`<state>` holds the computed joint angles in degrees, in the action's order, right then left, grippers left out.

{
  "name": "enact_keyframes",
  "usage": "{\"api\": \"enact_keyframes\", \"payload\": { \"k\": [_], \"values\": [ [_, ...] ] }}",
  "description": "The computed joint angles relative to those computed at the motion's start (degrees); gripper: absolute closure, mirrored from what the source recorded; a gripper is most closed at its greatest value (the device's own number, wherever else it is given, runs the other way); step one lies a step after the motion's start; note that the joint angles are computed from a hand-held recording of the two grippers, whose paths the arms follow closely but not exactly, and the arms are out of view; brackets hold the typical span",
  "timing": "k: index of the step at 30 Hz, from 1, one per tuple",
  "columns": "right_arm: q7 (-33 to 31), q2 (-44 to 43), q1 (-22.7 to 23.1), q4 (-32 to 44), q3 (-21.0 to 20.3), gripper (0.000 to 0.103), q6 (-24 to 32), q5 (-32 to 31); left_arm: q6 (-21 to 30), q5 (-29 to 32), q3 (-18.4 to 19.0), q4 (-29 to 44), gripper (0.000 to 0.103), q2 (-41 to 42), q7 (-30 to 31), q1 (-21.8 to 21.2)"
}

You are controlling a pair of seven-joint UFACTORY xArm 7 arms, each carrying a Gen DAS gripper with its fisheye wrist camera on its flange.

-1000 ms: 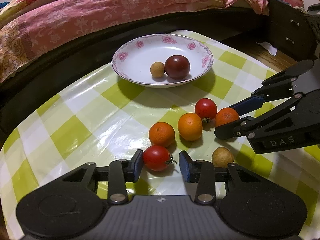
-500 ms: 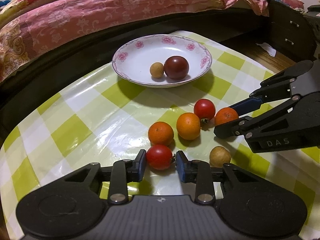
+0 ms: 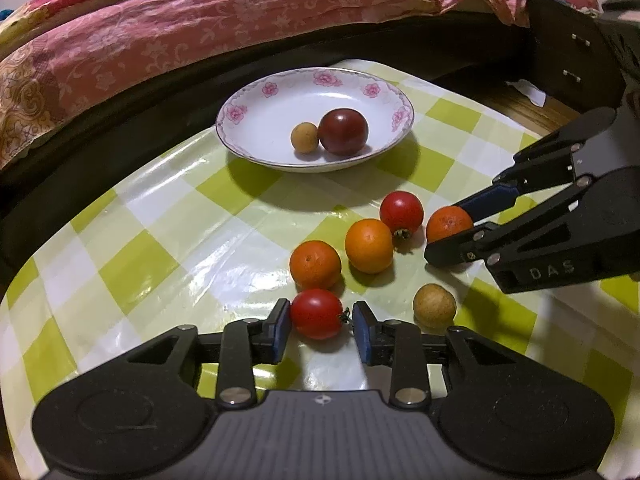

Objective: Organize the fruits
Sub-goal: 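Grasp a red cherry tomato with the left tool while the right tool grasps a tangerine, then carry the cherry tomato and tangerine over the white plate with both tools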

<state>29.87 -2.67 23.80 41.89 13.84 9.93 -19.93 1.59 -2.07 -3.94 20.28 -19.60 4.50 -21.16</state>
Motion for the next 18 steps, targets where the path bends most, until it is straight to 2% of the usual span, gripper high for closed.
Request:
{"api": "enact_keyframes", "payload": {
  "k": [11,18],
  "values": [
    [0.28,-0.16,-0.04,-0.24,0.12,0.072,-0.1,-0.57,0.11,-0.44,0.55,0.02,0.06,0.04,-0.68,-0.28],
    [1.5,-0.2,-0.05,0.12,0.23,0.073,0.88,-1.5,1.38,-0.23,-0.25,0.34,0.064,-0.54,-0.99,0.34]
  ]
}}
